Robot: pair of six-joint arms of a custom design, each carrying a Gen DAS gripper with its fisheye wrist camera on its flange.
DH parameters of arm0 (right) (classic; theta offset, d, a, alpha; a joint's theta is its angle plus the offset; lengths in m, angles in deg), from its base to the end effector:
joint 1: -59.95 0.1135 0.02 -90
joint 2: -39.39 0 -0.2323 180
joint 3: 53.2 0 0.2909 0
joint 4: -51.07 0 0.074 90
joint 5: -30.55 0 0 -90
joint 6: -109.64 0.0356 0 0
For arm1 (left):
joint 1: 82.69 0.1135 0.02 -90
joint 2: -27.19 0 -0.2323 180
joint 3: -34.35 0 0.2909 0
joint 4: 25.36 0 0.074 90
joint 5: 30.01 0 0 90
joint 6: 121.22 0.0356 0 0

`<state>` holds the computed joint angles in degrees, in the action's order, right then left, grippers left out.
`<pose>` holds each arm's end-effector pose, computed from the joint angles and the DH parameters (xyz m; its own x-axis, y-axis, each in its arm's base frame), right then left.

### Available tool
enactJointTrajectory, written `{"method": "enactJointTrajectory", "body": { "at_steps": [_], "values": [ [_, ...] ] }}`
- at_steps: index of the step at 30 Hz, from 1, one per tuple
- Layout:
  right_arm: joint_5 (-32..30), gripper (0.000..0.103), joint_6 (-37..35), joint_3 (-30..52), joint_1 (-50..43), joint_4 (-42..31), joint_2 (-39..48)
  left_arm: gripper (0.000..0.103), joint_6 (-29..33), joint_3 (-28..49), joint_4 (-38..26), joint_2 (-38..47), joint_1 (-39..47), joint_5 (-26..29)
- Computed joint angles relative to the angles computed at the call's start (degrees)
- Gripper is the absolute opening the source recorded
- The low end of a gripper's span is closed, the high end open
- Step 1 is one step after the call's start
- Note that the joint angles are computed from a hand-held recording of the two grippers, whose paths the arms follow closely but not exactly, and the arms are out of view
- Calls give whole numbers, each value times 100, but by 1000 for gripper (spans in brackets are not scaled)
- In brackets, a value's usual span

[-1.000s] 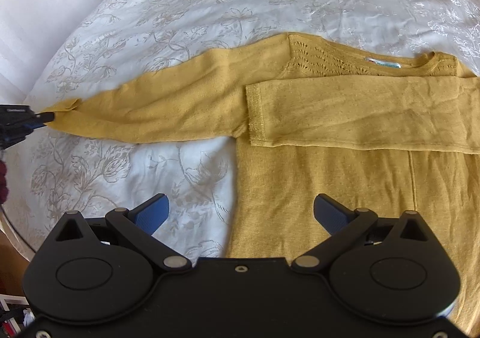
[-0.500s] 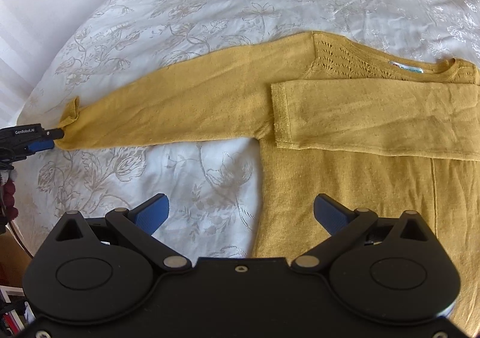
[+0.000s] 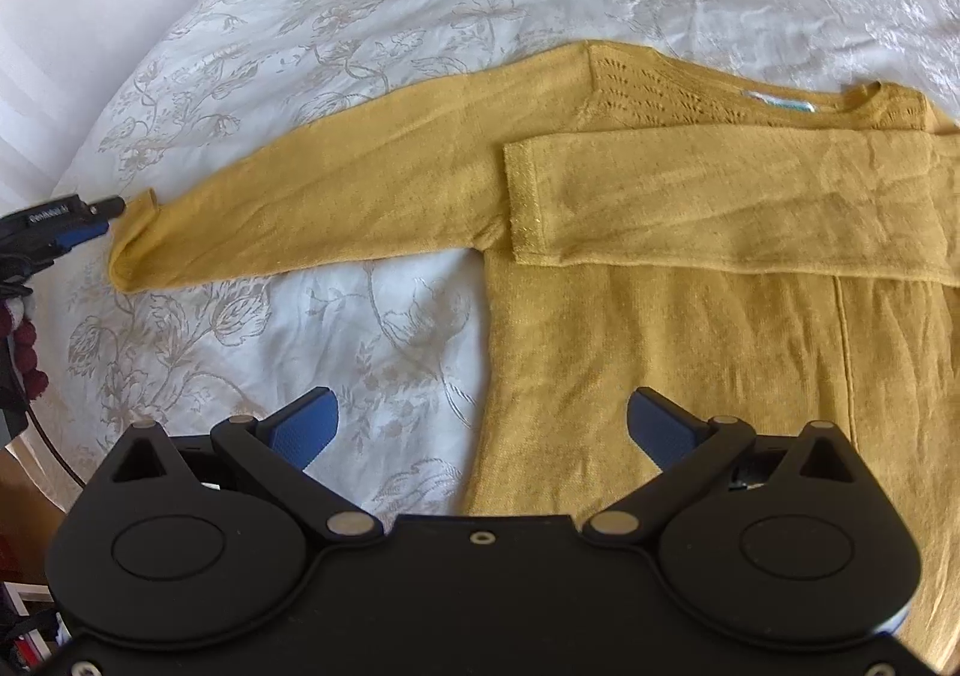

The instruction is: Fold small clothes

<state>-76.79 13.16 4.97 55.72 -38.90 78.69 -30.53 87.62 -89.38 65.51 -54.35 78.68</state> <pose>0.1509 -0.0005 0.2526 -0.9346 -0.0389 -0.3537 -0.1322 0.9608 0.2436 0.1721 0.0799 0.2512 -0.6681 -0.3474 -0.6580 -0.2569 0.9376 -0.2342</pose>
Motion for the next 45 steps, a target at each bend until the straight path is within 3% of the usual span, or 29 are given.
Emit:
{"method": "enactJointTrajectory", "body": {
  "at_steps": [3,6,8,10,14,22,24,27,29,30,31,32,33,35,39,45],
  "values": [
    [-202,102,-340,-39,-445,-123,-33,30,-323,178,-4,-30,-276,-22],
    [-475,102,-804,25,-960,-285,61,31,-410,309,-174,73,-786,-603],
    [-716,102,-1093,127,-1213,-334,202,37,-600,299,-334,14,-1162,-1199],
    [-902,102,-1221,229,-1240,-212,388,62,-794,165,-479,-205,-1481,-1790],
    [-1151,102,-1015,540,-715,226,920,67,-955,-47,-795,-574,-1563,-2242],
    [-916,102,308,1349,1389,1670,1995,67,-414,-108,-856,-358,-163,-1141],
    [-828,102,617,1501,1742,1918,2215,68,-287,-183,-826,-243,-151,-896],
    [-748,102,902,1589,2062,2050,2388,68,-370,-426,-498,-147,-378,-1011],
    [-765,102,933,1539,2106,1993,2390,66,-459,-554,-231,-79,-466,-1003],
    [-724,102,920,1482,2129,1931,2336,55,-462,-618,-107,-92,-476,-910],
    [-673,102,863,1447,2114,1833,2293,26,-492,-649,10,-80,-514,-883],
    [-638,102,808,1392,2071,1723,2208,12,-572,-637,71,-42,-597,-982],
    [-628,102,762,1298,2000,1625,2096,5,-644,-638,125,-43,-589,-950],
    [-660,102,674,1150,1730,1351,1877,5,-775,-630,209,-73,-386,-504],
    [-746,102,367,799,952,880,1415,5,-1141,-360,215,-108,-571,-433],
    [-1176,102,-631,485,-777,153,1109,5,-1853,388,393,-186,-2045,-1032]
  ]
}}
